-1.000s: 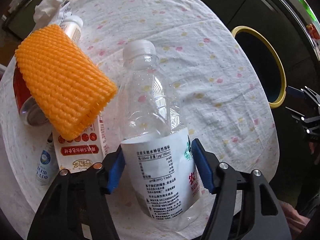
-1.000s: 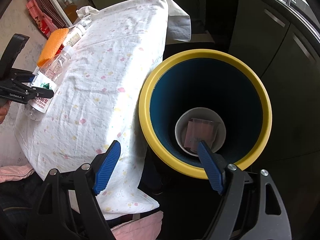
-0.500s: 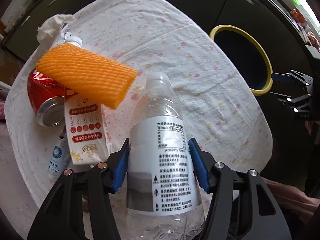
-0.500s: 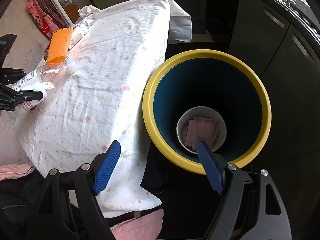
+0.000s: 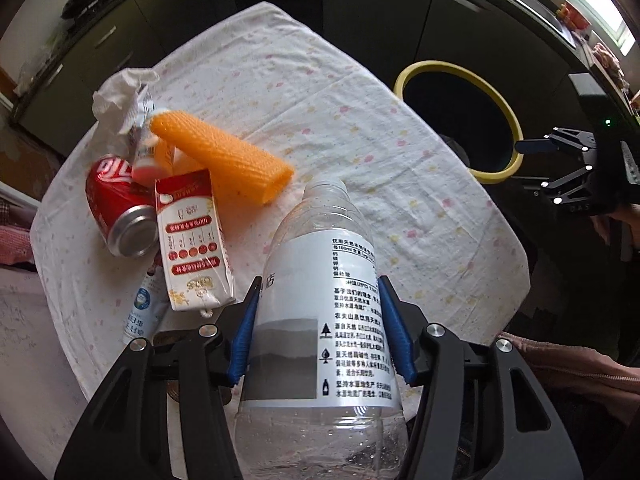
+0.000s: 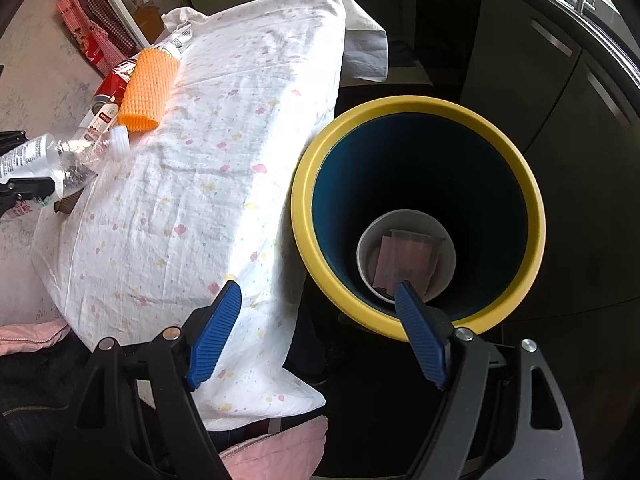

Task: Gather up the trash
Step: 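Carry the water bottle over the yellow bin and open the left gripper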

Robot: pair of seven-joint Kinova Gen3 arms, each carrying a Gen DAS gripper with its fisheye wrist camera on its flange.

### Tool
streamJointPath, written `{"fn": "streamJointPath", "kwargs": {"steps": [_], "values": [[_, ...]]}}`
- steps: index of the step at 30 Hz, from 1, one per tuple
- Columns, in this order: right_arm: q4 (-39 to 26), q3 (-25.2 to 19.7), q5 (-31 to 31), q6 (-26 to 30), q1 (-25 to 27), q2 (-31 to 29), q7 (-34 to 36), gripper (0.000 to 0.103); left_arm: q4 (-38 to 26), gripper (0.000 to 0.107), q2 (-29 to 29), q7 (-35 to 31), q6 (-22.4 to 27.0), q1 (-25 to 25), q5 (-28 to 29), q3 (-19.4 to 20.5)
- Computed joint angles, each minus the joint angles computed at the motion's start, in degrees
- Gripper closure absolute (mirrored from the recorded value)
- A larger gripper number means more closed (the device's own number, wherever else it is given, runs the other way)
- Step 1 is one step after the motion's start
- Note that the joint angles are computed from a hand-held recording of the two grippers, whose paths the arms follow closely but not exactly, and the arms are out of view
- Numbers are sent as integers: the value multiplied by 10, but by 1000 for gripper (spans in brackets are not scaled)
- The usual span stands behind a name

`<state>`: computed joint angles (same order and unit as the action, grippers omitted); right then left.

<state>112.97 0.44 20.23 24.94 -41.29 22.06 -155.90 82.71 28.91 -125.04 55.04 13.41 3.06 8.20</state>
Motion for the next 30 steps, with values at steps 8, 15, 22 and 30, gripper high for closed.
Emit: {"fn": "streamJointPath", "kwargs": {"steps": [8, 15, 22, 30], "values": [[20, 18, 29, 5, -21, -23, -42, 28, -15, 52, -4, -25, -1, 7, 22, 20], [67, 22, 108, 32, -48, -72, -164, 28, -59, 52, 14, -58, 18, 41, 48, 45], [120, -6, 159, 36, -37, -104, -263, 28, -145, 52, 78, -54, 46, 121, 40, 51], [162, -40, 191, 6, 10, -110, -319, 28, -299, 52, 193, -16, 109, 197, 28, 40]]}}
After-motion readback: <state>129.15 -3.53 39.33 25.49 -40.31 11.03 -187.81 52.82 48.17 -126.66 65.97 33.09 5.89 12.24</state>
